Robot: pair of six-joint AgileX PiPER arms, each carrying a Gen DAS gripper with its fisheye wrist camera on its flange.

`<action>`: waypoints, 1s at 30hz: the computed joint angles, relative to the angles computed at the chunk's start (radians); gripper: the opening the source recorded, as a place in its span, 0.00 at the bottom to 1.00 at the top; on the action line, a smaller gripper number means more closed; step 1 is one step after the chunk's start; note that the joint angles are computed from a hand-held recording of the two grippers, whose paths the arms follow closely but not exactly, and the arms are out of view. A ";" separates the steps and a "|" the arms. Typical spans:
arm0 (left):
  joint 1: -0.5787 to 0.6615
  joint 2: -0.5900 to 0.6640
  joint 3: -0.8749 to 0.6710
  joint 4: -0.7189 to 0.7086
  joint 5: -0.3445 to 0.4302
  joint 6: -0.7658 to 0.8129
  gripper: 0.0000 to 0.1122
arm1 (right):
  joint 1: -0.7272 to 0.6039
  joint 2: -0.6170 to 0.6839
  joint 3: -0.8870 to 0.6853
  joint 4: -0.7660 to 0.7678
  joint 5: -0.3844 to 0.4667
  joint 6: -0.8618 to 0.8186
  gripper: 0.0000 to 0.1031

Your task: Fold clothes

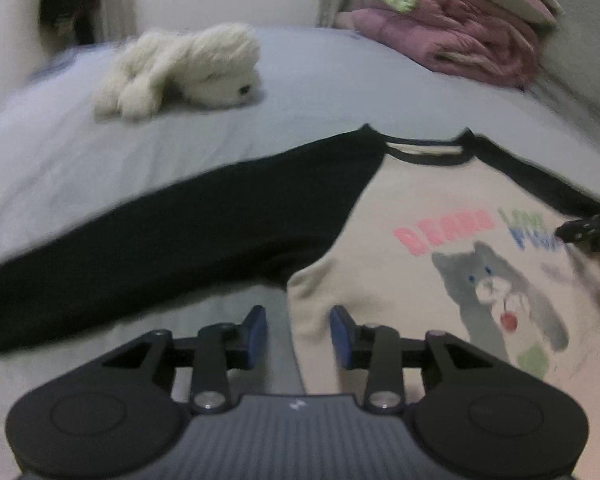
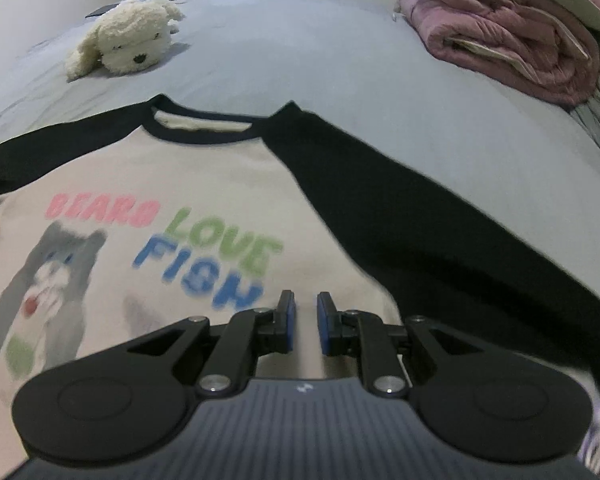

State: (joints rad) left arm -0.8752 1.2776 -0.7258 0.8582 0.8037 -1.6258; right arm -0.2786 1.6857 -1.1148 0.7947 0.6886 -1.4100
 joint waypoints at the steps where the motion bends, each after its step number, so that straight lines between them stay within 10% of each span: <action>1: 0.020 -0.016 0.014 -0.006 -0.029 -0.014 0.33 | 0.022 0.016 -0.018 -0.004 -0.018 0.014 0.16; 9: 0.059 -0.033 0.036 -0.005 -0.084 -0.001 0.33 | 0.163 0.141 -0.200 -0.008 -0.099 0.053 0.17; 13: 0.097 -0.048 0.037 -0.041 -0.114 0.026 0.33 | 0.190 0.212 -0.306 0.034 -0.108 0.029 0.45; 19: 0.102 -0.042 0.026 -0.057 -0.108 0.068 0.33 | 0.224 0.290 -0.405 -0.016 -0.063 -0.082 0.44; 24: 0.103 -0.043 0.031 -0.047 -0.110 0.072 0.33 | 0.213 0.364 -0.548 -0.130 0.059 0.055 0.12; 30: 0.084 -0.031 0.022 -0.026 -0.083 0.051 0.33 | 0.222 0.311 -0.484 -0.110 -0.017 0.012 0.06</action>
